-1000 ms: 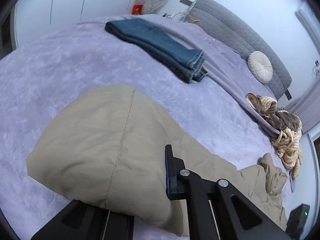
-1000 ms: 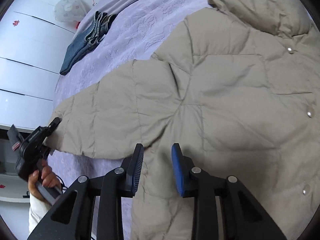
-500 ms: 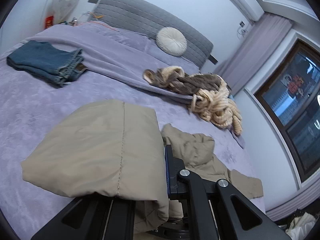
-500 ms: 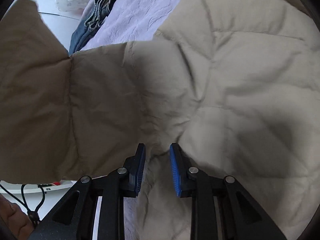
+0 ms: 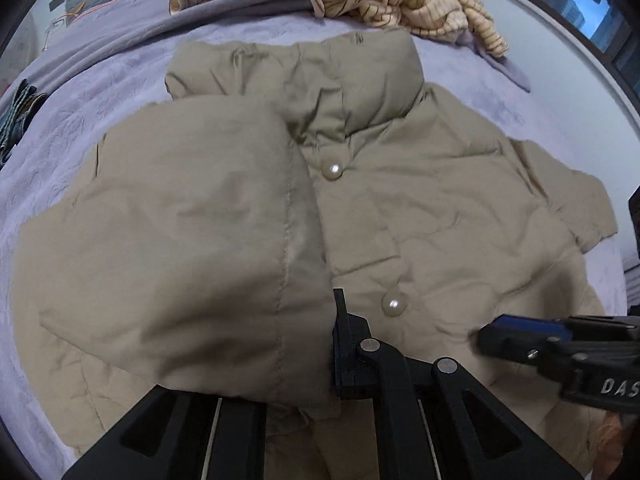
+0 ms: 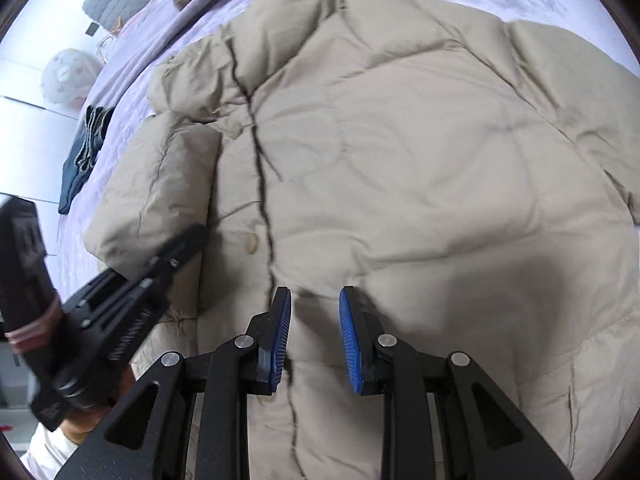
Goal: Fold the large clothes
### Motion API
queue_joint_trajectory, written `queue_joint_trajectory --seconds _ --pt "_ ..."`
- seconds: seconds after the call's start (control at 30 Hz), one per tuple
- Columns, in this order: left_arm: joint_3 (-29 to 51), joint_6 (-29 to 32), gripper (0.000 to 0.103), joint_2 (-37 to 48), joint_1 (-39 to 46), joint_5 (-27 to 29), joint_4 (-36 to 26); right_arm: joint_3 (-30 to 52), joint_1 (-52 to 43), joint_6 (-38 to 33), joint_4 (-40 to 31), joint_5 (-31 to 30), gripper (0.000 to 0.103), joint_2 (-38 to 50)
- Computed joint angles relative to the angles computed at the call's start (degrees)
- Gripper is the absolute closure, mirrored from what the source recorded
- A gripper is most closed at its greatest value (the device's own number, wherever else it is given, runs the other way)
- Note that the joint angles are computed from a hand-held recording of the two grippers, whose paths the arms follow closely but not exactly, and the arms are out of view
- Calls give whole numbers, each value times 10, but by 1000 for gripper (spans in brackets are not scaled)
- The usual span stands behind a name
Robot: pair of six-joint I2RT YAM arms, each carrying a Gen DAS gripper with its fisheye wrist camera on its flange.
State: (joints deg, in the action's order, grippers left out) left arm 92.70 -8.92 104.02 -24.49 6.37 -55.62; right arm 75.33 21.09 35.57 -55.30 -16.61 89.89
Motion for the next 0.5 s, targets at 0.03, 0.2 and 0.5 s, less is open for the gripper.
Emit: queue_joint_trajectory --seconds 0.03,0.2,0.5 --pt "-20 -3 93 -17 1 -1 3 -8 -5 -1 4 -5 75 -5" --pt "-72 -19 3 -102 5 -72 26 29 -1 -20 -7 -2 71 17" --pt "-84 8 3 -159 239 13 -7 211 136 -140 -48 138 21 97"
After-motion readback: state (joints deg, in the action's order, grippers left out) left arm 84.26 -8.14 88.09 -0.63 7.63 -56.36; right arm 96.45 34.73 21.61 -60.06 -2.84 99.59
